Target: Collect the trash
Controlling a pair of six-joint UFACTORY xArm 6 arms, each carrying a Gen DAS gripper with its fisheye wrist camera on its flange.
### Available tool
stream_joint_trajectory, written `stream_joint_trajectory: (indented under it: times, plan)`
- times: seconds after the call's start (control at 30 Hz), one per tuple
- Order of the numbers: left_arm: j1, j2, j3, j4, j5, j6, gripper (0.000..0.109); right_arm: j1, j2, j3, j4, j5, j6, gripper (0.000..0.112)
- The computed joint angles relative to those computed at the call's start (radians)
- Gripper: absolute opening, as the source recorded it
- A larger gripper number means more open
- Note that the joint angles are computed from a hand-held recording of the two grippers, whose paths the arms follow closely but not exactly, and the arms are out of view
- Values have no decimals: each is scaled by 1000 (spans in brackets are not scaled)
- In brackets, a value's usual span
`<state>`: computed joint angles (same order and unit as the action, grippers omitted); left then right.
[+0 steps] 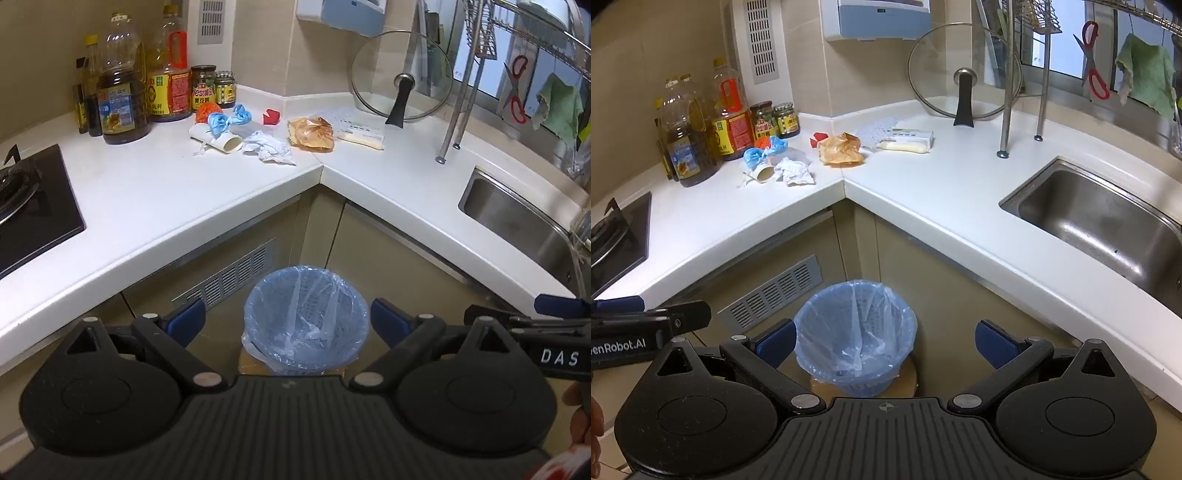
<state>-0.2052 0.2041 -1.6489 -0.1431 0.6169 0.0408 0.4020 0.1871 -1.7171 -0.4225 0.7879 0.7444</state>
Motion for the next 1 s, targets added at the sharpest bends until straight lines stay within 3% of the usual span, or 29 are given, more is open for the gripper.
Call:
stream_joint_trajectory:
  times: [0.1,0.43,1.0]
  plan:
    - [9,24,-52,-34,50,3,94,0,1,-2,1,2,0,102]
    - [14,7,-9,-47,7,29,94,2,6,-11,0,7,-1,102]
    - [16,9,-13,-51,12,21,94,3,12,-17,-1,9,-1,102]
